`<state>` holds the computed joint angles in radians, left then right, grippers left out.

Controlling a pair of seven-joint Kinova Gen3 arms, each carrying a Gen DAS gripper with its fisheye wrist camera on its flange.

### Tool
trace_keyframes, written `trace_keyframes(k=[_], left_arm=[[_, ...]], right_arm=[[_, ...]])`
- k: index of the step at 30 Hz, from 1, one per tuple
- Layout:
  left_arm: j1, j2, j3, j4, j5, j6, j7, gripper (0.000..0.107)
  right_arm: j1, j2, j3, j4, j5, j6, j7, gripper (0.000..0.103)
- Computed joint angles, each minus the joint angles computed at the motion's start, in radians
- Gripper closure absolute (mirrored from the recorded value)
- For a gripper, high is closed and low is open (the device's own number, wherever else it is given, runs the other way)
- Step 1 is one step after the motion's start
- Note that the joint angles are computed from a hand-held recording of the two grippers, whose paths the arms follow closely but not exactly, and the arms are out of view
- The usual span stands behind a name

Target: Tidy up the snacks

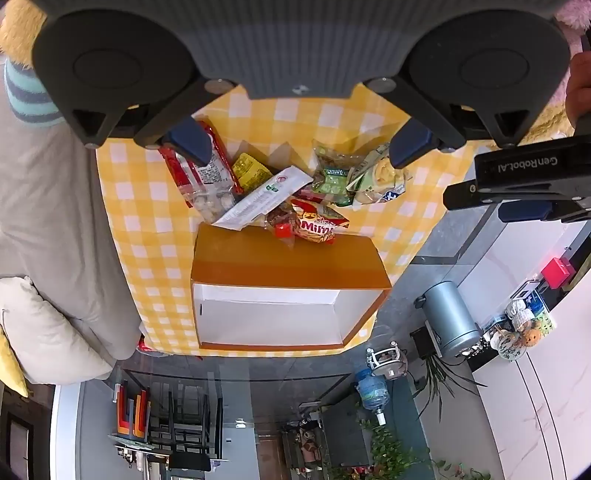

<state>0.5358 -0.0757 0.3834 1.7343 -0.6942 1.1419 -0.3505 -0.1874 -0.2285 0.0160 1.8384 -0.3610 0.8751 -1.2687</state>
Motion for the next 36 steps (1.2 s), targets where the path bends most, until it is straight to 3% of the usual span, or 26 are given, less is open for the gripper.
trace_keyframes(k=[25, 36], left_arm=[[0.002, 0.003, -0.005, 0.009, 0.025, 0.007, -0.008, 0.018], [0.003, 0.007, -0.007, 0.008, 0.025, 0.007, -0.007, 0.018]], right_arm=[[-0.002, 0.003, 0.012, -0.002, -0.005, 0.003, 0.017, 0.004], [-0.009, -0.001, -0.021, 0.005, 0.041, -0.014, -0.037, 0.004]])
